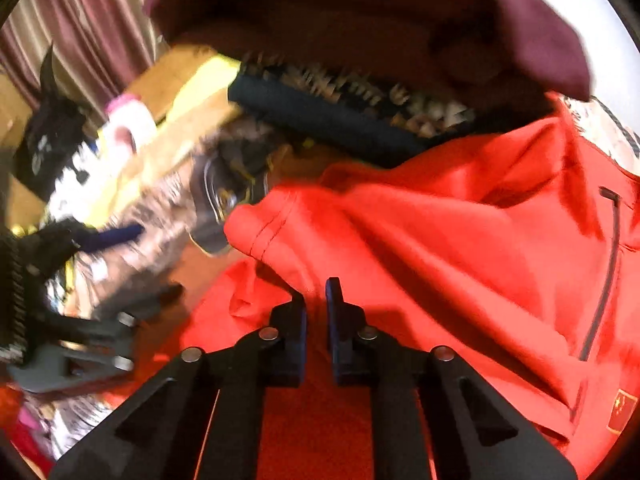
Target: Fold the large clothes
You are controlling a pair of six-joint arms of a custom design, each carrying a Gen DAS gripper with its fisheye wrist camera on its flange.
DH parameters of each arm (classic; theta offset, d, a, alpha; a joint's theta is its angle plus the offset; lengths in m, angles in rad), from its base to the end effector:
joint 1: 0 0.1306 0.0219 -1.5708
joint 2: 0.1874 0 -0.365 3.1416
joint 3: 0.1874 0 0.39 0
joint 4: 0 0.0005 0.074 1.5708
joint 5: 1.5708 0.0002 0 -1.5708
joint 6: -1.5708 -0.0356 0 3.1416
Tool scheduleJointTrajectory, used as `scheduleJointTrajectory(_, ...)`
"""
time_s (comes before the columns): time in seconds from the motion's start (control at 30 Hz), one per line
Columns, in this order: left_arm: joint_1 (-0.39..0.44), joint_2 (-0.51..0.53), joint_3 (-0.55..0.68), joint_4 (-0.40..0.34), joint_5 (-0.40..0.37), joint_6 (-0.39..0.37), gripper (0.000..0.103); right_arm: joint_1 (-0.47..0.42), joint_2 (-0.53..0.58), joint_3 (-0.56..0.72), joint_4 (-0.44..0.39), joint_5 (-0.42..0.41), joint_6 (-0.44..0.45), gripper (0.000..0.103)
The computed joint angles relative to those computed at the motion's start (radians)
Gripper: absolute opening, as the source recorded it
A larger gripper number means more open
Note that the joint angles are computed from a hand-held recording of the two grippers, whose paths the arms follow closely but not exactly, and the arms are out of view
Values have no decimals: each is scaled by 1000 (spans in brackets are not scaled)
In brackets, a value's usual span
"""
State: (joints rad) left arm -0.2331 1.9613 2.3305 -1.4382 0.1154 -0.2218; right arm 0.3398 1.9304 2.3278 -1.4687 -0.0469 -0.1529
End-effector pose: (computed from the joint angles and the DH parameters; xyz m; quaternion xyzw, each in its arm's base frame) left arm 0.6191 -0.1517 0.4811 0.2320 0.9389 -0.0573 0.2475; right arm 0.5876 0.2090 0.4970 -0.0962 0.9639 0.0823 0.2341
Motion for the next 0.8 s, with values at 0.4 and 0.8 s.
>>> scheduleJointTrajectory(0.4,-108,76,69,-30,-66,-117,64,-91,-190,-46,172,169,-68,4)
scheduleJointTrajectory(0.8,-173,68,79,69,-78,-156,4,-264,-354,-145,278,296,-226,4)
